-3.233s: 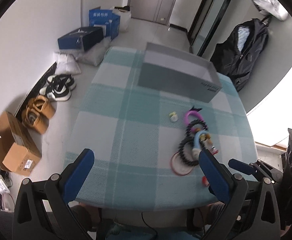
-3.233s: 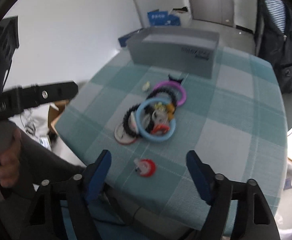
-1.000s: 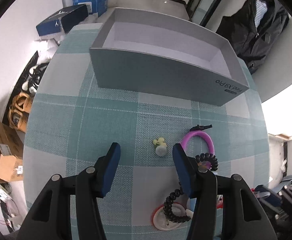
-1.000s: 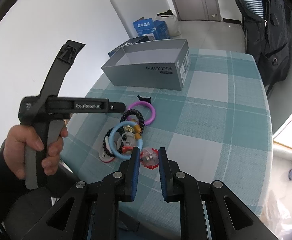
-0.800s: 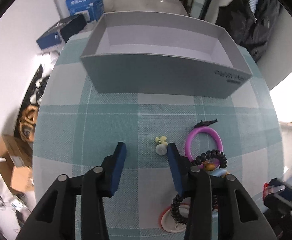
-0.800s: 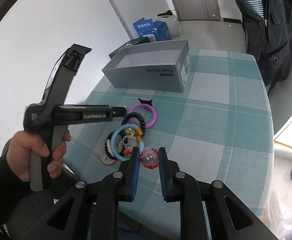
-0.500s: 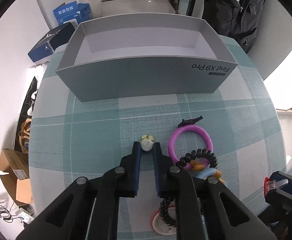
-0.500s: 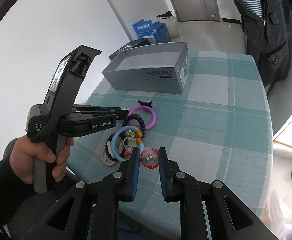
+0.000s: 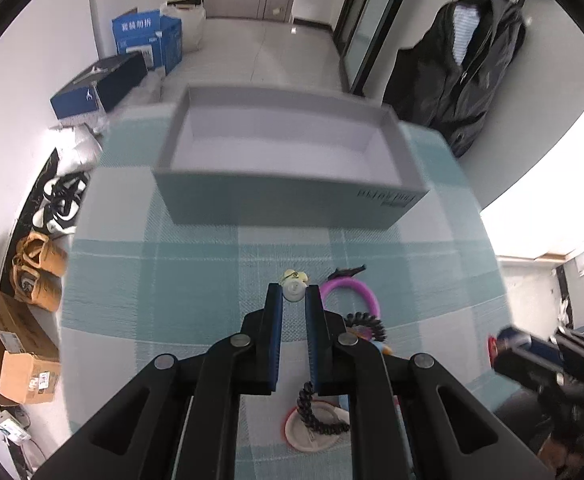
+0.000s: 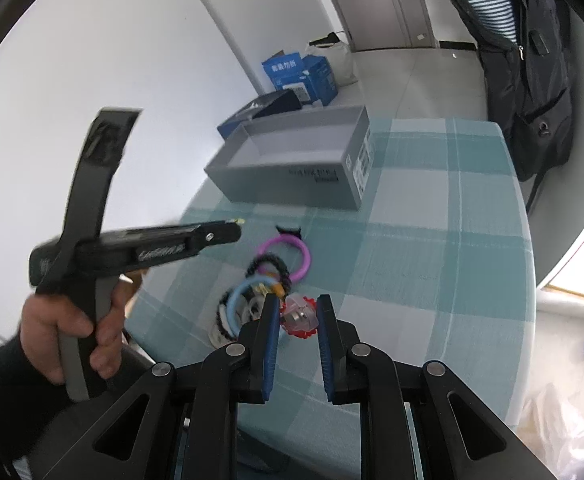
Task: Organize jewelry
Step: 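Grasp the small white-yellow charm with the left gripper while the right gripper holds the red clip, then carry both items over the grey box and open both grippers to drop them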
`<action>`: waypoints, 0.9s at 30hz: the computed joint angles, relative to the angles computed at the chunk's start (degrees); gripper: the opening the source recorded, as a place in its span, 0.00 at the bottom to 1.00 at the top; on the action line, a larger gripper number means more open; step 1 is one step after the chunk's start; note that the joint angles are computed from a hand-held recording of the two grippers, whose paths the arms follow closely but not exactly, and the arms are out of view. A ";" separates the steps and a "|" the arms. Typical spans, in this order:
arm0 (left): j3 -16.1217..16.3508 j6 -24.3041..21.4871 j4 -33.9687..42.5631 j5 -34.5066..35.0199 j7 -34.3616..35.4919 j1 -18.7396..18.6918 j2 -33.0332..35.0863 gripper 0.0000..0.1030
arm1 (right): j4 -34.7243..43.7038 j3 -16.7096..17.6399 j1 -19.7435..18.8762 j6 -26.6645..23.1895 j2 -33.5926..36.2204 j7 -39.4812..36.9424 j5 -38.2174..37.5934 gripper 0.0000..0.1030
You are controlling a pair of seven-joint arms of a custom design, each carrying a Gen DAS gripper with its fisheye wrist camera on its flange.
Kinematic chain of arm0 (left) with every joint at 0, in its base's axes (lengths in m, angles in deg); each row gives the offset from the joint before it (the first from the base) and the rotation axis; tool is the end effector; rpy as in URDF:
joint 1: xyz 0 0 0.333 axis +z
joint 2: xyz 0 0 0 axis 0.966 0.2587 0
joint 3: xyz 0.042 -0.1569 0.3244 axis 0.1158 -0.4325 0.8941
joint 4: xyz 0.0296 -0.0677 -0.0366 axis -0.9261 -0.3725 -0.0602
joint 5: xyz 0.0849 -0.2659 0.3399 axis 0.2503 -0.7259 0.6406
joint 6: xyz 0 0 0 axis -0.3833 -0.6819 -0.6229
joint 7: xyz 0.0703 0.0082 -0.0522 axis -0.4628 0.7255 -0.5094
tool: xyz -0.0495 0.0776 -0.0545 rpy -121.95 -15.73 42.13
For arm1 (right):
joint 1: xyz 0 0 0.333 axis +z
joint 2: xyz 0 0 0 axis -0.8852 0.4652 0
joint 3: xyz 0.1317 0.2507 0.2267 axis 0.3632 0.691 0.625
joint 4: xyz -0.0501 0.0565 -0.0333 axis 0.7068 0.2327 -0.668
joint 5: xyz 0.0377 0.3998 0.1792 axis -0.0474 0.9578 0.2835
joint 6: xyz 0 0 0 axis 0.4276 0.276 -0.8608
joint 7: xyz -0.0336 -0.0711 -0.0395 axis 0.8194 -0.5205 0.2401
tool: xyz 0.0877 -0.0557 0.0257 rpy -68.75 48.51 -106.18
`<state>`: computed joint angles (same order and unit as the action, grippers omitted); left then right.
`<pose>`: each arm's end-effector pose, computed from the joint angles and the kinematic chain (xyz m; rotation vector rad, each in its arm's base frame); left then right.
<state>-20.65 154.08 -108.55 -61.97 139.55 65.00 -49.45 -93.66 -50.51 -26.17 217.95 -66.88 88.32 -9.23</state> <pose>0.4576 -0.2081 0.5804 -1.9757 2.1040 -0.7472 0.3924 0.3856 0.5930 -1.9050 1.4396 -0.0817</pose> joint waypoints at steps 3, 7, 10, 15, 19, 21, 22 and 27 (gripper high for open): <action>0.84 1.09 0.27 -1.32 1.10 -0.41 -1.38 0.07 | 2.79 -0.82 0.31 0.41 1.18 -2.27 0.89 0.17; 1.28 1.63 1.92 -1.97 2.26 -0.10 -0.98 0.07 | 7.37 -1.64 0.53 1.09 3.94 -6.03 4.07 0.17; 1.57 2.29 3.42 -2.23 3.15 0.26 0.58 0.07 | 12.72 -1.86 0.25 0.54 7.71 -10.13 7.59 0.17; 3.11 2.47 6.65 -4.44 7.28 0.28 4.09 0.07 | 20.27 0.00 -2.61 -1.54 13.69 -13.05 10.04 0.17; 4.00 1.24 9.28 -6.90 9.90 0.49 7.16 0.07 | 25.94 1.51 -5.17 -4.23 18.74 -14.03 12.55 0.17; 4.74 0.33 10.40 -9.63 11.32 0.50 8.67 0.07 | 28.58 2.21 -6.40 -6.05 21.28 -13.25 12.51 0.17; 4.94 0.05 10.86 -10.71 11.72 0.67 9.46 0.07 | 30.14 2.51 -6.93 -7.13 22.88 -12.87 12.51 0.17; 5.45 -1.84 12.75 -15.93 15.15 1.29 12.32 0.07 | 34.24 3.81 -8.75 -10.28 27.06 -10.68 11.71 0.17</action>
<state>-15.20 152.24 -95.81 -77.90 154.70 66.29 -37.13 -59.42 -46.70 -34.93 207.66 -39.81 77.63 2.48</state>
